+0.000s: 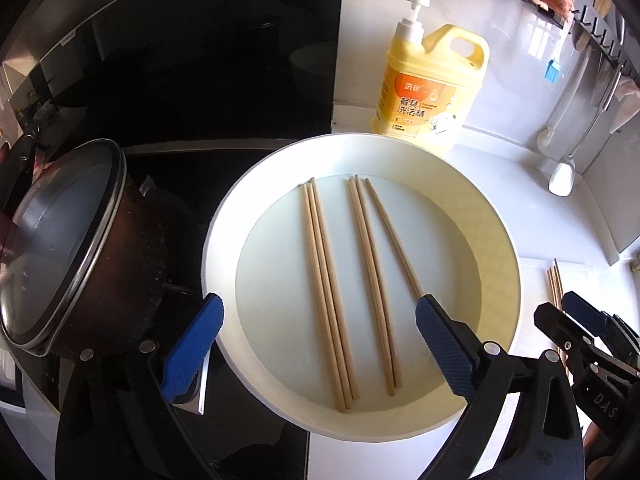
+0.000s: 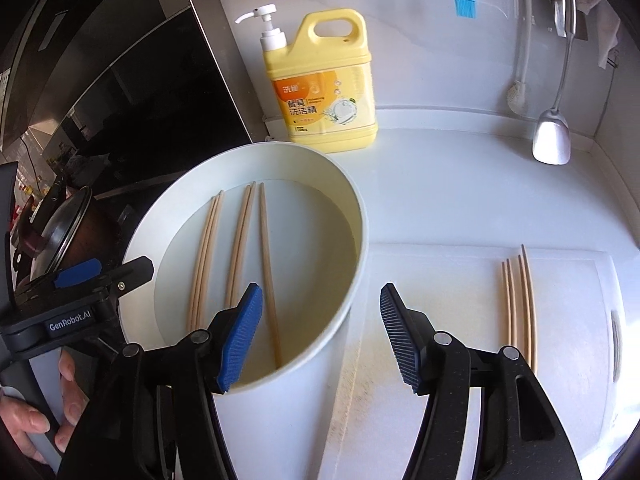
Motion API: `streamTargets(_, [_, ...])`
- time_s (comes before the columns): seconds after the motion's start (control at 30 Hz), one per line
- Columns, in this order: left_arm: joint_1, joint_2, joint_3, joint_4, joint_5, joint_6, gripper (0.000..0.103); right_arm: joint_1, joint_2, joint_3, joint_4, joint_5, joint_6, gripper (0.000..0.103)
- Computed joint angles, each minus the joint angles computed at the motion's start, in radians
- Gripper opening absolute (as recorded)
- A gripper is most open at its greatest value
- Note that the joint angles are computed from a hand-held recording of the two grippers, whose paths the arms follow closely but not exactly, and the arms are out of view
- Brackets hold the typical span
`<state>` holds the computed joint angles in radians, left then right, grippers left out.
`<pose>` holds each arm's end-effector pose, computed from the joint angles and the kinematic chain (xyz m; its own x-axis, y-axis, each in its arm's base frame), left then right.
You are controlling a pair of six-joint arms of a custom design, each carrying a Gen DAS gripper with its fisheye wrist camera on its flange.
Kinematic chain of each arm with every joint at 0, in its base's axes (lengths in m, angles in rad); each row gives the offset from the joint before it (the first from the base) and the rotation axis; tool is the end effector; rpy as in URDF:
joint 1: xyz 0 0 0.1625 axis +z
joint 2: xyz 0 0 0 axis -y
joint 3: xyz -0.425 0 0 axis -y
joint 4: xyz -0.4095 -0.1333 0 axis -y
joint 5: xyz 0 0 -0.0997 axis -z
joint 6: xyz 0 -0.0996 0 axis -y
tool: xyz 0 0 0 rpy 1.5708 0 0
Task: Organize utensils
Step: 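Withdraw both open tools from the basin back over the cutting board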
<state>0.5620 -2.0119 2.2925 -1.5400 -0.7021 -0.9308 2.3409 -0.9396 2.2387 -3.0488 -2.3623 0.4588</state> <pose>-0.1315 -0.3302 0.3416 -0.7334 -0.0061 -0.6798 0.3638 0.8412 -0.4000 0.3729 -0.2948 0.0600 -0.8347 -0.0444 0.5489 -0.3518 0.8098 -0.4696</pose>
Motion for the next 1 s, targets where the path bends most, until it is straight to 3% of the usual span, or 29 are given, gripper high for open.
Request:
streamTargets(0.2, [-0.056, 0.046, 0.026, -0.083, -0.019, -0.019, 0.095, 0.005, -0.135, 0.124, 0.044, -0.061, 0.067, 0.059])
streamTargets(0.33, [-0.108, 0.084, 0.039, -0.110, -0.042, -0.105, 0.095, 0.000, -0.264, 0.230, 0.051, -0.095, 0.074, 0.059])
streamTargets(0.53, [-0.245, 0.161, 0.048, -0.006, -0.080, -0.379, 0.095, -0.049, -0.505, 0.396, 0.051, -0.089, -0.023, 0.062])
streamTargets(0.7, [-0.344, 0.214, 0.049, 0.081, -0.118, -0.590, 0.096, -0.124, -0.644, 0.504, -0.026, -0.047, -0.189, 0.062])
streamTargets(0.87, [-0.404, 0.227, 0.064, 0.122, -0.156, -0.710, 0.096, -0.209, -0.679, 0.558, -0.122, 0.001, -0.302, 0.062])
streamTargets(1.0, [-0.424, 0.229, 0.088, 0.130, -0.149, -0.727, 0.096, -0.256, -0.591, 0.587, -0.287, 0.008, -0.344, 0.062])
